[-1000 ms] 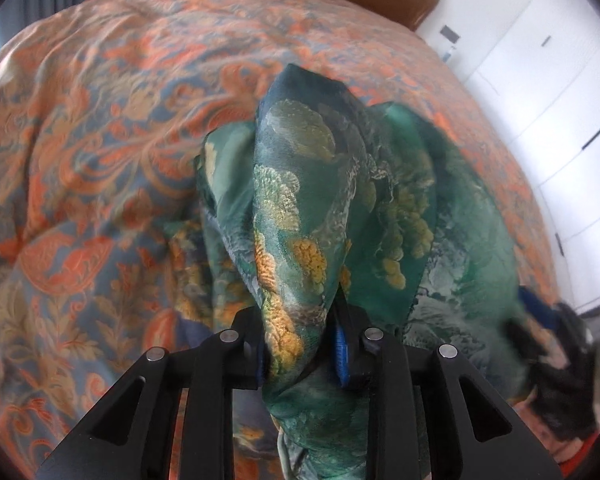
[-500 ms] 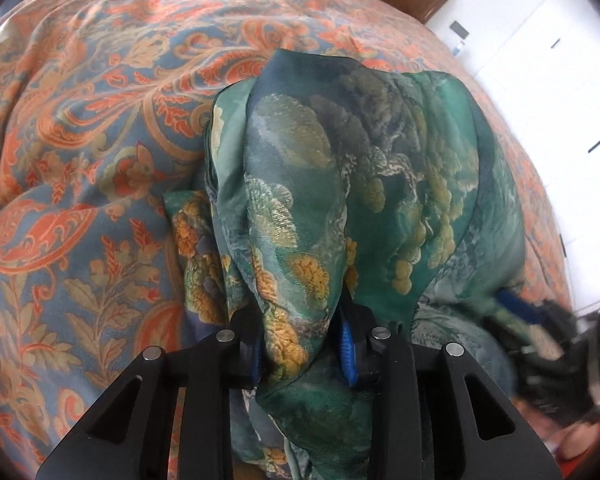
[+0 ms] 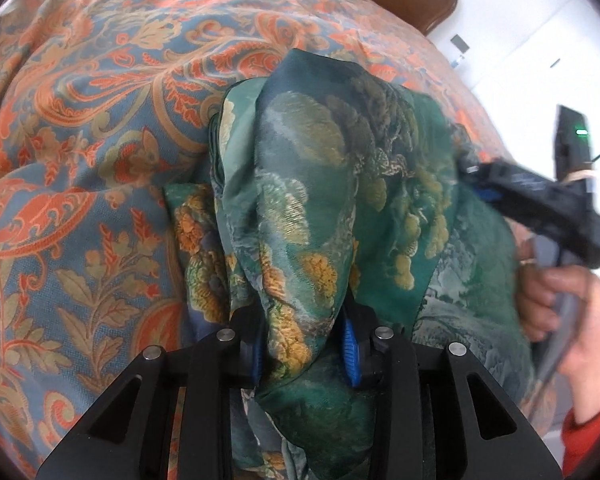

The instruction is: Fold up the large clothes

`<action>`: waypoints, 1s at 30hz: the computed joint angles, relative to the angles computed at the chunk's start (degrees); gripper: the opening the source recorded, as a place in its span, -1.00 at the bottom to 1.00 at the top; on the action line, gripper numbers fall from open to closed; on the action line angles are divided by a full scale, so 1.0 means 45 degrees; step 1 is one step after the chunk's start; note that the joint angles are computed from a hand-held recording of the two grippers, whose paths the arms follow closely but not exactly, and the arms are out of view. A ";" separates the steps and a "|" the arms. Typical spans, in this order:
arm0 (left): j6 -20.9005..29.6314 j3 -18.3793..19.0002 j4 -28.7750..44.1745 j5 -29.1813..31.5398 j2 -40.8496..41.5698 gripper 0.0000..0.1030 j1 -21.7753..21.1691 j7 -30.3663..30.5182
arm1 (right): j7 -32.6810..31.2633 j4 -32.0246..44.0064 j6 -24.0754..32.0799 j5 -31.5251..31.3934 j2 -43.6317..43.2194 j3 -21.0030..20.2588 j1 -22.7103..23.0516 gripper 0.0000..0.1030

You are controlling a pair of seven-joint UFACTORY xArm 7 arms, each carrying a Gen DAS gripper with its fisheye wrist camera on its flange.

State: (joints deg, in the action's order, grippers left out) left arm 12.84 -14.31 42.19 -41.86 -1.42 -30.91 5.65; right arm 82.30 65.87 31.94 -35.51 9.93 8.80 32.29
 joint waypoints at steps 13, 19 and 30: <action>-0.0307 -0.0243 0.0304 0.3692 0.0448 -0.34 0.0156 -0.3145 | 0.3672 -0.1618 0.0295 -0.4088 -0.1798 0.0303 0.0811 -0.20; -0.0425 -0.0276 0.0333 0.3374 0.0539 -0.34 0.0151 -0.2861 | 0.3486 -0.3295 0.2968 -0.3443 -0.4758 0.2983 0.1580 -0.20; -0.0352 -0.0325 0.0453 0.3303 0.0665 -0.31 0.0204 -0.2745 | 0.4201 -0.3875 0.2775 -0.2809 -0.3279 0.3792 0.1831 -0.20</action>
State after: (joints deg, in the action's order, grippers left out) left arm 11.25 -15.77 44.23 -27.00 1.57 -29.99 -6.70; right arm 101.21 48.44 44.42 -48.15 -4.83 25.87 40.53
